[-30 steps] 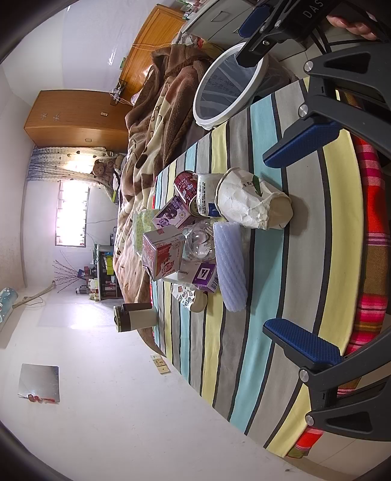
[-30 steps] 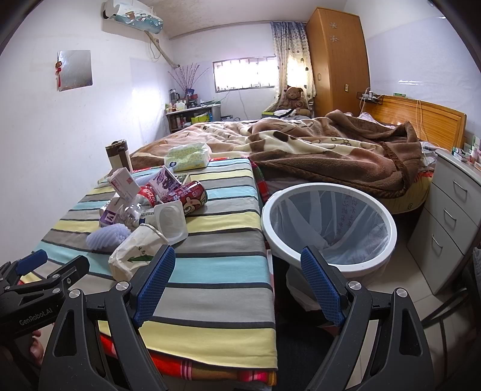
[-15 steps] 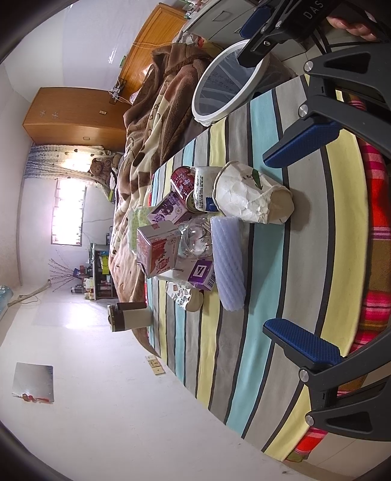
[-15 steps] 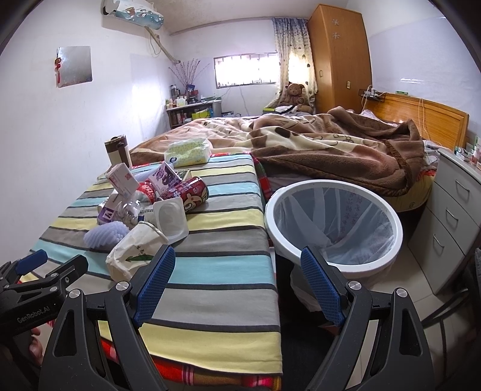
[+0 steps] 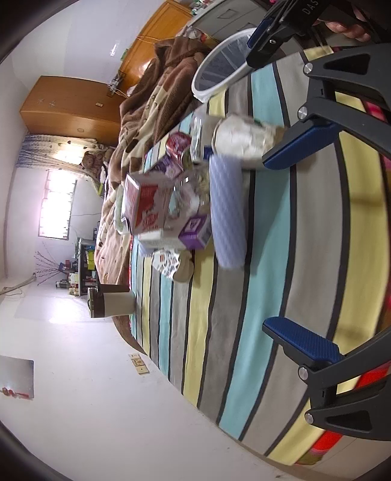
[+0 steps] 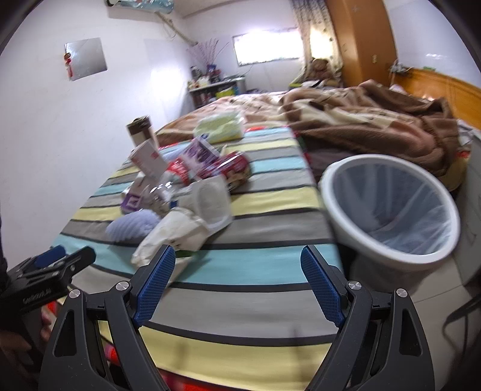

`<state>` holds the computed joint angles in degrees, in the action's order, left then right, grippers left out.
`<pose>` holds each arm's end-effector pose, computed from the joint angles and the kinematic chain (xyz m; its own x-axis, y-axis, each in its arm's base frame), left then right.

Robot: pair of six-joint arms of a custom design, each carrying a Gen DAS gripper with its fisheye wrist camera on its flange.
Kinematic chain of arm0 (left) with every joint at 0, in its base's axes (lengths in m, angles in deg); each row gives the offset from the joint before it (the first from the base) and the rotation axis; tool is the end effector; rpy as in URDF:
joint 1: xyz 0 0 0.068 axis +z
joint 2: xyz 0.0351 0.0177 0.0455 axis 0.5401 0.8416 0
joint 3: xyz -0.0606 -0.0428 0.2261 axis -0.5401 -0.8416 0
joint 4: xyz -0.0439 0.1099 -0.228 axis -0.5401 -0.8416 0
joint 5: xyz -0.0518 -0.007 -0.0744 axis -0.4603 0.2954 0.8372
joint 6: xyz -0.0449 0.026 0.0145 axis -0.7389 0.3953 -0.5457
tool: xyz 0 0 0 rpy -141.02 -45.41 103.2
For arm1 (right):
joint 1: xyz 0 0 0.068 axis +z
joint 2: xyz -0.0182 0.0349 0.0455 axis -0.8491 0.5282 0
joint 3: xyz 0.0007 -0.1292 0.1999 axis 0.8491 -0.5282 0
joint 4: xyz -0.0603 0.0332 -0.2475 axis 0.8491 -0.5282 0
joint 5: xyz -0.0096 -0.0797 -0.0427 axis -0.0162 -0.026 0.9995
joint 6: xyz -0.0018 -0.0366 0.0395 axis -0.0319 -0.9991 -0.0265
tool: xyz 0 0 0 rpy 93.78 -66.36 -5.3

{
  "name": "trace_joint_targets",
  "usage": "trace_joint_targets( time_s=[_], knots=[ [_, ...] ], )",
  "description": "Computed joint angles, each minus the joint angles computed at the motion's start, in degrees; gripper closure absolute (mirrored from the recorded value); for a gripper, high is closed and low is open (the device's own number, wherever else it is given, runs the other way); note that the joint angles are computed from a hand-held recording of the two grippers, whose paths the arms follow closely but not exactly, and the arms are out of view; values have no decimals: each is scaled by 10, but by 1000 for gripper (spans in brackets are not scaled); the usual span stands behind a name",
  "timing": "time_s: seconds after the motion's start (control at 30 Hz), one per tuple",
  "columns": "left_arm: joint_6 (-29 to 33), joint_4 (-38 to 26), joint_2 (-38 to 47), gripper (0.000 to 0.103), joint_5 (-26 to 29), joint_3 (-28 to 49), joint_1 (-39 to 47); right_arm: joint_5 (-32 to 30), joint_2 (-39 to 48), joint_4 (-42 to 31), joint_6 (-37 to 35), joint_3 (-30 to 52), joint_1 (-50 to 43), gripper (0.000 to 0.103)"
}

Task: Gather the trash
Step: 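Move left gripper to the blue foam sleeve while right gripper approaches the crumpled paper cup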

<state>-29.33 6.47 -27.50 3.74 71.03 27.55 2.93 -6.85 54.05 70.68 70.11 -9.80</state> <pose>0.2107 -0.0236 0.1669 -0.6645 0.0596 -0.7449 0.1861 0.9786 -0.0877 0.1465 0.1352 0.1633 -0.6127 0.2225 -0.7583 0.0888 0.9729 0.2137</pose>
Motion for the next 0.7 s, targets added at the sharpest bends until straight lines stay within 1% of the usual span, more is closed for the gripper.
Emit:
trace_joint_targets(
  time_s=[0.03,0.17,0.3,0.4,0.53,0.6,0.7],
  knots=[
    [10,6,12,5,11,6,13,-17,19,12,1,7,-4,16],
    [49,30,55,6,41,22,50,-44,73,44,-3,31,-5,16],
    [91,42,111,6,79,51,70,-82,128,72,2,55,-19,16],
    [114,39,147,6,108,74,81,-109,153,80,16,65,-27,16],
    [124,41,184,6,136,104,95,-124,179,102,23,76,-32,16],
    [133,41,210,6,157,124,99,-152,201,107,19,87,-43,16],
    [143,22,258,6,182,165,101,-164,221,112,23,95,-46,16]
  ],
)
